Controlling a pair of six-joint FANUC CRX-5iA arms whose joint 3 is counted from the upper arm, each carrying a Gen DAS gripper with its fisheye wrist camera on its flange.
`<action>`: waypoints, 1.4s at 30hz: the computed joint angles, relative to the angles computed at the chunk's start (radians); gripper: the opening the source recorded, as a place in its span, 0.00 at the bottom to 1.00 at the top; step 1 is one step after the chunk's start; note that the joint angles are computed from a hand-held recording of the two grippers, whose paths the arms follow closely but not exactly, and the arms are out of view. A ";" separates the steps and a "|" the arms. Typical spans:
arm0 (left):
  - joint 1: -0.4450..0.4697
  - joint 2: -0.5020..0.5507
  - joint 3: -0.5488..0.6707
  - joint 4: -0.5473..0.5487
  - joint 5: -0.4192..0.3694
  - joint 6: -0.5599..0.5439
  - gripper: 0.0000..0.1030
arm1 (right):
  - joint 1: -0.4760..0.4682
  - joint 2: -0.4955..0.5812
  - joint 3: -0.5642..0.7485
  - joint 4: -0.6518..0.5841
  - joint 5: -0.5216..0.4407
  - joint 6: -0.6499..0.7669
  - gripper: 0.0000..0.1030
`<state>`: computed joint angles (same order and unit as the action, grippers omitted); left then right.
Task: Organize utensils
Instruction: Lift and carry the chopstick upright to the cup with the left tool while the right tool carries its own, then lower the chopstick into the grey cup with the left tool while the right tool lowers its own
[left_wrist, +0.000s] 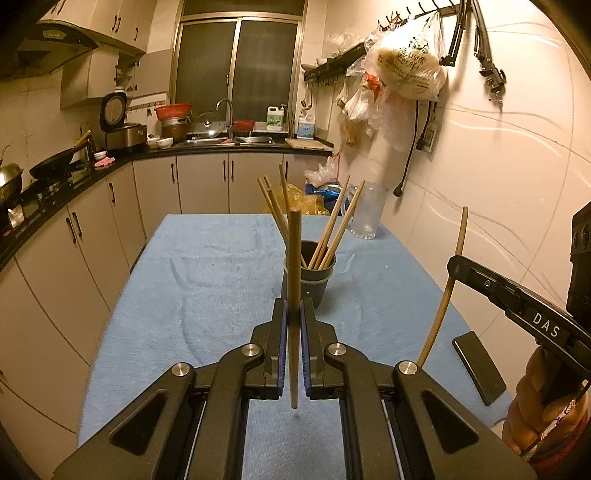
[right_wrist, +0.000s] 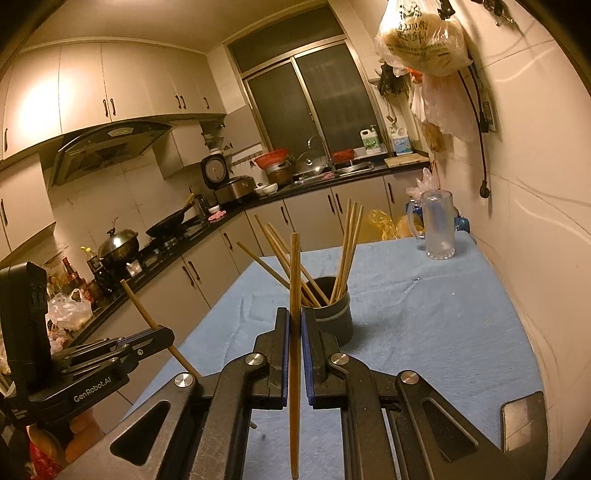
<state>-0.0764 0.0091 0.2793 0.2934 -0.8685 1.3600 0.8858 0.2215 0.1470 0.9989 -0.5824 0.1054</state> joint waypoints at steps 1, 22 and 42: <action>0.000 -0.006 -0.004 0.001 0.003 -0.001 0.06 | 0.001 -0.006 -0.007 0.012 0.002 -0.008 0.07; -0.001 -0.012 0.005 -0.007 -0.001 0.007 0.06 | 0.009 -0.018 -0.003 0.029 -0.016 -0.014 0.07; -0.008 0.183 0.268 0.006 -0.099 0.027 0.06 | -0.054 0.082 0.166 -0.077 -0.031 0.123 0.07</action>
<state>-0.0847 0.1923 0.5470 0.2990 -0.9677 1.3872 0.8318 0.3033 0.3125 0.9224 -0.6131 0.2288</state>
